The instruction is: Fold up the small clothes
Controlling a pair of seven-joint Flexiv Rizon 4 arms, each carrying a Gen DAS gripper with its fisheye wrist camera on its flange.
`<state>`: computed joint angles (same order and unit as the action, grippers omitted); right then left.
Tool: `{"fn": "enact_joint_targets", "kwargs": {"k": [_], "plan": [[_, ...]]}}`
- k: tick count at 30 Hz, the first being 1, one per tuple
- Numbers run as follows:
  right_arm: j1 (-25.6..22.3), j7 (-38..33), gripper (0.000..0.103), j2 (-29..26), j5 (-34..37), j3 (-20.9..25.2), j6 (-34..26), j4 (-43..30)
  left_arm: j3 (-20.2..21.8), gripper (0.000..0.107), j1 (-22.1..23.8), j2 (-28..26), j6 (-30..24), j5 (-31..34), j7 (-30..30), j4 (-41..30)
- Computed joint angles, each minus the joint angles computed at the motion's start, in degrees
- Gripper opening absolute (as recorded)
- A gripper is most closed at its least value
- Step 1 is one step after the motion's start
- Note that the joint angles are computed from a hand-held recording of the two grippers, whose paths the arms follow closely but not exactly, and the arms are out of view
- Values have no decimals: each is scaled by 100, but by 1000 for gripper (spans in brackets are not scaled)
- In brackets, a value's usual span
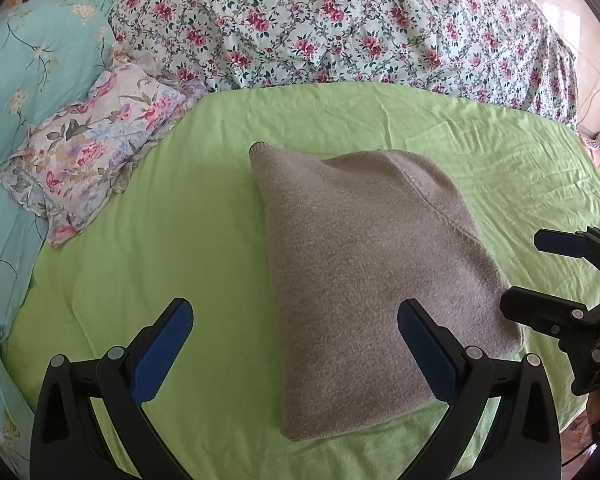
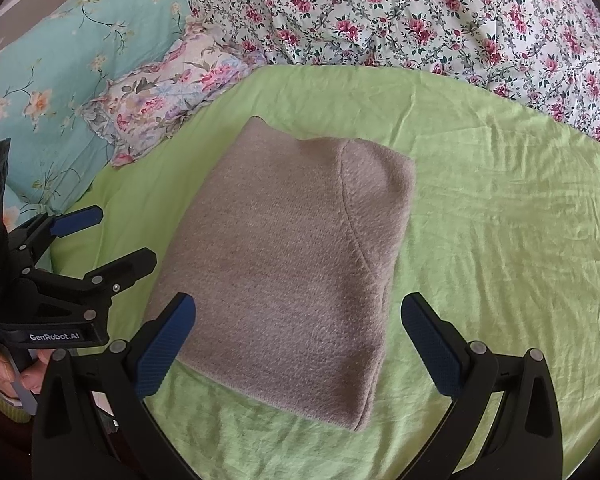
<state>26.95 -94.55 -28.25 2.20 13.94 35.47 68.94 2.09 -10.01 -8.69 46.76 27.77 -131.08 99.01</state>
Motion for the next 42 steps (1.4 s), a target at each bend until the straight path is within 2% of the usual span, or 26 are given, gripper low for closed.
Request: {"fn": "enact_joint_targets", "kwargs": {"k": [21, 42], "plan": [[77, 8, 102, -257, -97, -68, -40, -315, 98, 102, 32, -217, -16, -24, 76, -216], [52, 256, 102, -192, -170, -79, 128, -132, 54, 102, -45, -2, -212, 251, -286, -130]]}}
